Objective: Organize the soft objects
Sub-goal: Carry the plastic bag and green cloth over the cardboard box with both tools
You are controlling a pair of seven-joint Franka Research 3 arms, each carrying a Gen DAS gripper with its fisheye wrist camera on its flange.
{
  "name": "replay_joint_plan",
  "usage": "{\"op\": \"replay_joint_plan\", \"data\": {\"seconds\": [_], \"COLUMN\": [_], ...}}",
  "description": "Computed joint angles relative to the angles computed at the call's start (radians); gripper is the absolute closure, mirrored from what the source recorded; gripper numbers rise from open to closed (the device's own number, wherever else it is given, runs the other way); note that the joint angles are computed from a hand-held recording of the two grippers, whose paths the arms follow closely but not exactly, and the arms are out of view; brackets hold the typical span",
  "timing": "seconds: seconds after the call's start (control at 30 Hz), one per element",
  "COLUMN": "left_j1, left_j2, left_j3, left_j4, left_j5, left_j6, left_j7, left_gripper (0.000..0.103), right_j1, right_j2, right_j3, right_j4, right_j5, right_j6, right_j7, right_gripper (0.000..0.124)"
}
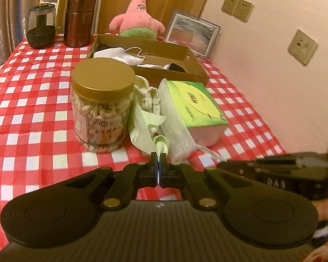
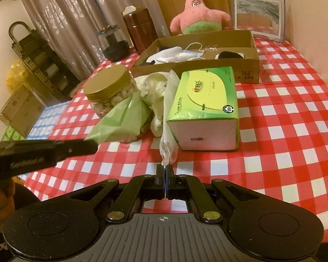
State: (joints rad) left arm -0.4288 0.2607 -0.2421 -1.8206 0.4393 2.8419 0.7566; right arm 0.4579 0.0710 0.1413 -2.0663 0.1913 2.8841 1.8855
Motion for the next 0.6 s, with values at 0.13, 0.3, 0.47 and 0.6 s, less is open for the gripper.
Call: {"op": "replay_joint_plan", "data": {"seconds": [0.13,0.3,0.47,0.6], "left_j1": [0.008,0.011,0.013,0.019], "left_j2": [-0.054,-0.089,-0.112,-0.126], "left_j3": [-0.017,-0.023,-0.024,-0.026], "left_j4": [-0.052,-0.075,-0.082,-0.076], "left_j5": [-0.019,-0.022,-0.009,-0.007], "left_j6": [0.011,0.027,0.043,0.052], "left_j7": [0.021,0.032,0.027,0.033], "left_gripper": [0.103,0.103,0.103,0.103], "right_j1": [0.004,0.001,-0.019,-0.043], "right_j2": [-0.038,-0.090,-0.133,-0.155], "right_j3": [0.004,0.014,0.029,0.039], "right_j4": [-0.022,-0.044,-0.053,-0.049], "right_j5": [-0.010,-0.067,-0.147,-0.201], "right_j6": [0.007,0.026,0.056,0.077], "right_j7": [0.010,0.054,0.108,0.136], "right_gripper": [0.123,0.123,0.123,0.123]}}
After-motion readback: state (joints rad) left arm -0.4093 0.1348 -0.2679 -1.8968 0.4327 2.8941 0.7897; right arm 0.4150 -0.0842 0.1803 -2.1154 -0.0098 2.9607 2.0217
